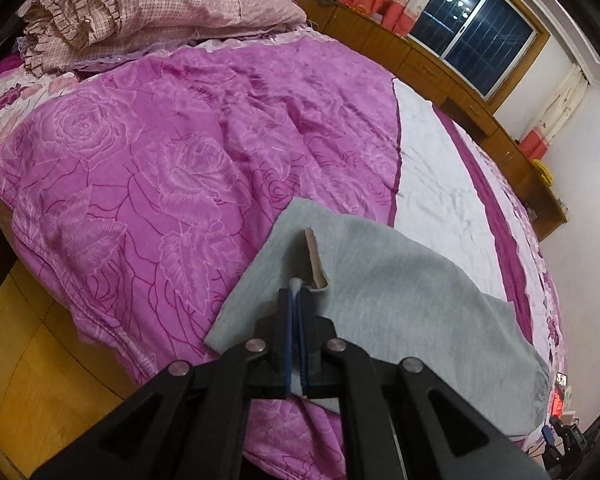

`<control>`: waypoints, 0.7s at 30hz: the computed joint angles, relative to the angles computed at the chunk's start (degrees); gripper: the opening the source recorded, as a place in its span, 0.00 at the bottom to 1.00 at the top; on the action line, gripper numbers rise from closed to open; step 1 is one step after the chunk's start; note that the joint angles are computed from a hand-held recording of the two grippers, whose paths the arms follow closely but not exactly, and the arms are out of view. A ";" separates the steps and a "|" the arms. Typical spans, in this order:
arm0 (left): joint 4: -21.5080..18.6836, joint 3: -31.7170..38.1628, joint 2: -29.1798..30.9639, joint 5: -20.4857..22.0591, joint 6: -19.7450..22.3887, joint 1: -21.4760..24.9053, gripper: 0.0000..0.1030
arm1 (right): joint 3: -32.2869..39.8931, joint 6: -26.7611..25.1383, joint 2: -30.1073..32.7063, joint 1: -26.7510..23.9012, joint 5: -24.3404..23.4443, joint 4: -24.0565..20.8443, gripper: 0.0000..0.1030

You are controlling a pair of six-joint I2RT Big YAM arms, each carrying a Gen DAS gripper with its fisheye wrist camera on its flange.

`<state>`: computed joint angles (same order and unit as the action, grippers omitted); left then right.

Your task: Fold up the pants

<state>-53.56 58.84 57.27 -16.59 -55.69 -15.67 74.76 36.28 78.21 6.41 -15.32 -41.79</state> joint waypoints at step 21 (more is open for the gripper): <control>-1.49 3.20 0.68 -2.58 2.60 -1.42 0.02 | 3.25 0.66 4.76 -0.92 0.12 -4.60 0.25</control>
<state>-55.04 62.03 57.95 -19.17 -53.09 -17.09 78.02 36.94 82.97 5.49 -15.20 -46.39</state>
